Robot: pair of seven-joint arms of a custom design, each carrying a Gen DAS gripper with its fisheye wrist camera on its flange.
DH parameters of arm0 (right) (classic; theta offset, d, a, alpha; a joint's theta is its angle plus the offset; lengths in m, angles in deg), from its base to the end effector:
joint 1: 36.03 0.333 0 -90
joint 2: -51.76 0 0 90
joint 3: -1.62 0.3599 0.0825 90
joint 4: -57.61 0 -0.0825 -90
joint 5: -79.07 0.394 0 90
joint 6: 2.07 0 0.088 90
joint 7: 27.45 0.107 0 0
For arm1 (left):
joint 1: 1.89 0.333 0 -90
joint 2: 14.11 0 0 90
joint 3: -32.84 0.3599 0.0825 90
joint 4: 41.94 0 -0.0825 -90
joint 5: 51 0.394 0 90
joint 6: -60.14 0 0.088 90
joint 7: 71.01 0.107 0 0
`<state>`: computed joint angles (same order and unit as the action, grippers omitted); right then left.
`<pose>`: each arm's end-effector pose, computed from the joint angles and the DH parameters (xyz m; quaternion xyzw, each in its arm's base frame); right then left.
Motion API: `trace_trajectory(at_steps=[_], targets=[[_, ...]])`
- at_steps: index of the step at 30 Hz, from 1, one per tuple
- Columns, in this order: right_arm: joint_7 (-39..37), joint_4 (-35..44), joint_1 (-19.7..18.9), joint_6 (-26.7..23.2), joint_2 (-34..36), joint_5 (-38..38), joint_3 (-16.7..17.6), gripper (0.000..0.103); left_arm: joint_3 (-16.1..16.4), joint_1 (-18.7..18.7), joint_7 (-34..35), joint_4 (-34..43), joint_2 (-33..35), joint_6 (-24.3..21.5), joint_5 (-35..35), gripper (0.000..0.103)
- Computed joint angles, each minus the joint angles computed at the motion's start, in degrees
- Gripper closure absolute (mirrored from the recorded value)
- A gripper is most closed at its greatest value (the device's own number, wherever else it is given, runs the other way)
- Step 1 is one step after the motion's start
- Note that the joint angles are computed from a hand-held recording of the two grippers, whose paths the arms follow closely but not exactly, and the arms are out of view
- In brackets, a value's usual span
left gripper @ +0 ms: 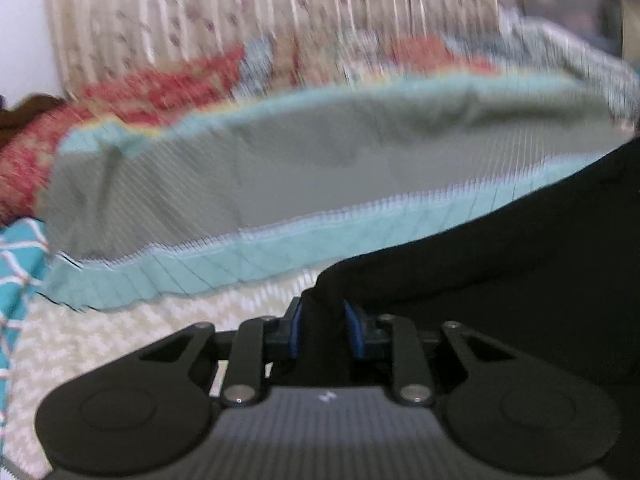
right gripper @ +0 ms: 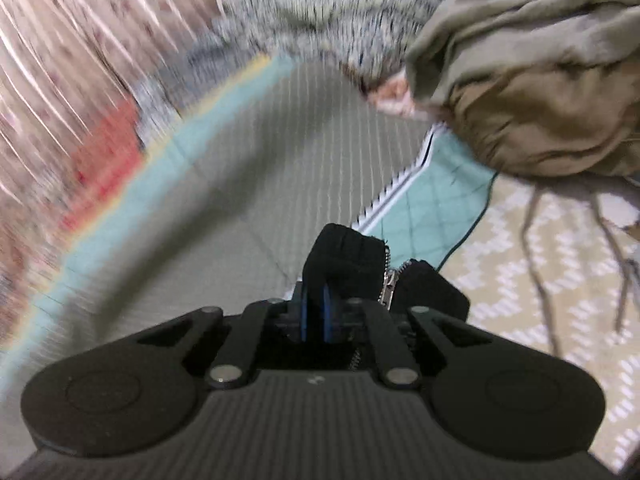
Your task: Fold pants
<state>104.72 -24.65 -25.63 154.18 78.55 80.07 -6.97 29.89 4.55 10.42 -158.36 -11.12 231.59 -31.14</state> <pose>0.7709 0.0514 0.5614 -0.3976 0.8242 -0.1769 0.3622 0.6216 0.0144 0.5665 -0.5994 0.6667 -0.2537 0.3632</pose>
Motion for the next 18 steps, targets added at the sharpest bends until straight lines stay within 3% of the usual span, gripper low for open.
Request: trace_trajectory(at_steps=[3, 7, 10, 12, 14, 18], targets=[[-5.91, -10.82, -4.83, 8.69, -8.47, 8.33, 5.01, 0.093, 0.56, 0.46, -8.81, -4.76, -5.78, 4.32, 6.92, 0.082], [-26.75, -26.76, -13.59, 16.3, -21.71, 33.04, 14.24, 0.093, -1.37, 3.29, -15.25, -14.75, -16.07, 9.27, 10.43, 0.082], [-41.06, -38.63, -12.87, 18.12, -32.3, 48.69, 12.8, 0.093, 0.76, -0.09, -13.07, -22.98, -23.97, 9.29, 7.17, 0.082], [-44.05, -46.31, -10.62, 18.91, -38.21, 53.26, 10.03, 0.093, 1.29, -2.04, -11.99, -27.67, -28.85, 7.24, 5.08, 0.082], [-40.72, -53.03, -11.77, 18.53, -42.49, 50.45, 9.73, 0.093, 2.9, -5.68, -10.46, -31.63, -33.39, 3.51, 2.13, 0.082], [-23.35, -62.39, -22.56, 12.44, -46.15, 34.56, 16.21, 0.093, 1.6, -7.81, -9.18, -37.7, -40.45, -3.57, -1.35, 0.084]])
